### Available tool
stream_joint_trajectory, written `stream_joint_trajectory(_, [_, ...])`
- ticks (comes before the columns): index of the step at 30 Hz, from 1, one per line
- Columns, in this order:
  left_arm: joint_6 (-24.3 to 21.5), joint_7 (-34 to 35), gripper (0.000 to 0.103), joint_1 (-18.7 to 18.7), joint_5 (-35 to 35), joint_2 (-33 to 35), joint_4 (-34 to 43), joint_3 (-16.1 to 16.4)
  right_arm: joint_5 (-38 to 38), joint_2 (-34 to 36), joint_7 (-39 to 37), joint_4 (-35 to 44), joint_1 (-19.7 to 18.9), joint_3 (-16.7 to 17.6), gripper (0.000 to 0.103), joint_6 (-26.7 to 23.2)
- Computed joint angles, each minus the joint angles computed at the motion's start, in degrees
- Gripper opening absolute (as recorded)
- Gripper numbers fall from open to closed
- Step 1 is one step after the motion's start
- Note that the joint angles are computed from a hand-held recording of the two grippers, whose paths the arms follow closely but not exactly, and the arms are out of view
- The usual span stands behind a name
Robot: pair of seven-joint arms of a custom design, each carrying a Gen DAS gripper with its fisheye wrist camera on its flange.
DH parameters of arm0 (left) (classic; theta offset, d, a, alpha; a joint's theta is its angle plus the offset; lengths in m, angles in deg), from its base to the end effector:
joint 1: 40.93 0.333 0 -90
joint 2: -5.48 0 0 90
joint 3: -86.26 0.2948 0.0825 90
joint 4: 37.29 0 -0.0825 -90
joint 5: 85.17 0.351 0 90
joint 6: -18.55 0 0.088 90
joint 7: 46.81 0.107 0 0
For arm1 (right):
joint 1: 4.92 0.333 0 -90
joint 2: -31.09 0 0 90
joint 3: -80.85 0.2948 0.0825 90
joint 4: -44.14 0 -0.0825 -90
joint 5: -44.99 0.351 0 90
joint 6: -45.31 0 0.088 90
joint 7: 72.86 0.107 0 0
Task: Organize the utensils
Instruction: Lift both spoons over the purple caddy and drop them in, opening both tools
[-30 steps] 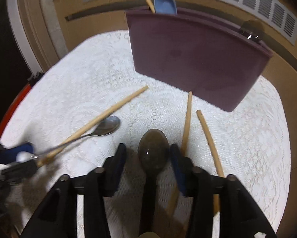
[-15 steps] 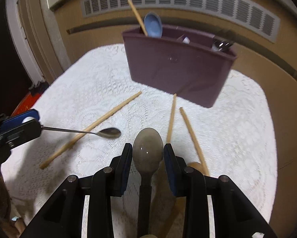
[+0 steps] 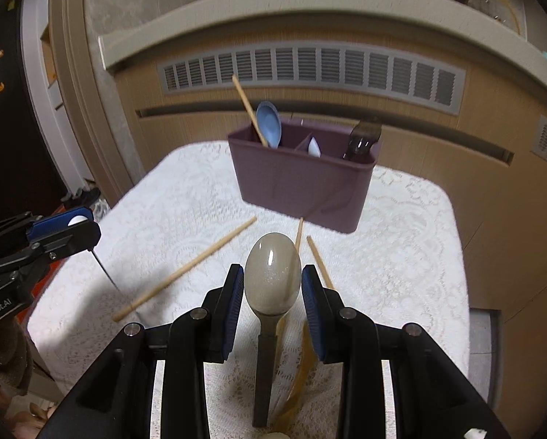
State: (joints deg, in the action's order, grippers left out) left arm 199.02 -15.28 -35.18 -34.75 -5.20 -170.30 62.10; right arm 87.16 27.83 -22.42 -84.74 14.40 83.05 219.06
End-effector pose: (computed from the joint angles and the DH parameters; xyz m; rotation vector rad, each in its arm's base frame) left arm 0.4408 -0.2290 0.4975 -1.4743 1.8386 -1.0429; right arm 0.5079 0.1458 0.4729 -1.9184 1.3166 -0.5184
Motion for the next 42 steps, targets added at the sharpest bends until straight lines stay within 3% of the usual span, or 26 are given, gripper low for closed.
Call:
stream_joint_trajectory(5, [-0.49, 7.56, 0.022, -4.13, -6.84, -0.49, 2.28, 3.62, 5.48, -2.84, -5.27, -0.16, 1.71, -1.21, 0.031, 1.5])
stream_joint_trajectory(7, [-0.81, 13.68, 0.022, -7.37, -12.22, -0.09, 4.63, 6.5, 7.72, -3.67, -7.95, 0.54, 3.06, -2.23, 0.03, 2.77])
stream_joint_trajectory(9, [-1.03, 16.69, 0.022, -7.44, -14.51, 0.65, 7.32, 6.56, 9.66, -4.33, -10.24, 2.05, 4.15, -3.33, 0.03, 3.19])
stream_joint_trajectory(11, [-1.28, 14.52, 0.022, -3.59, -10.55, 1.92, 11.8, 3.53, 9.52, -4.72, -10.67, 3.9, 4.38, -3.79, 0.03, 3.53])
stream_joint_trajectory(13, [-2.31, 8.26, 0.022, -0.04, -2.11, 4.21, 17.74, 0.89, 8.15, -4.37, -10.3, 6.55, 4.27, -3.91, 0.03, 4.53])
stream_joint_trajectory(15, [-3.61, 9.68, 0.022, -1.54, -2.06, 7.19, 22.91, 1.96, 7.05, -3.38, -9.96, 9.64, 4.16, -4.15, 0.03, 5.71])
stream_joint_trajectory(21, [-7.19, 19.93, 0.022, -6.52, -9.7, 17.9, 38.38, 4.81, -8.88, 3.32, 4.5, 20.97, -1.51, -1.98, 0.03, 8.61])
stream_joint_trajectory(31, [-15.38, 36.64, 0.022, -11.19, -23.94, 35.57, 58.0, 5.63, -18.24, 16.22, 13.64, 35.62, -8.07, 1.93, 0.03, 6.41])
stream_joint_trajectory(37, [-21.36, 42.54, 0.022, -14.21, -31.07, 44.39, 65.89, 7.31, -25.65, 25.21, 22.69, 42.32, -7.83, 0.46, 0.03, 1.26])
stream_joint_trajectory(42, [-25.89, 44.83, 0.024, -16.87, -35.91, 49.68, 70.09, 9.95, -29.11, 30.19, 26.67, 45.46, -9.6, 2.07, 0.031, -4.46])
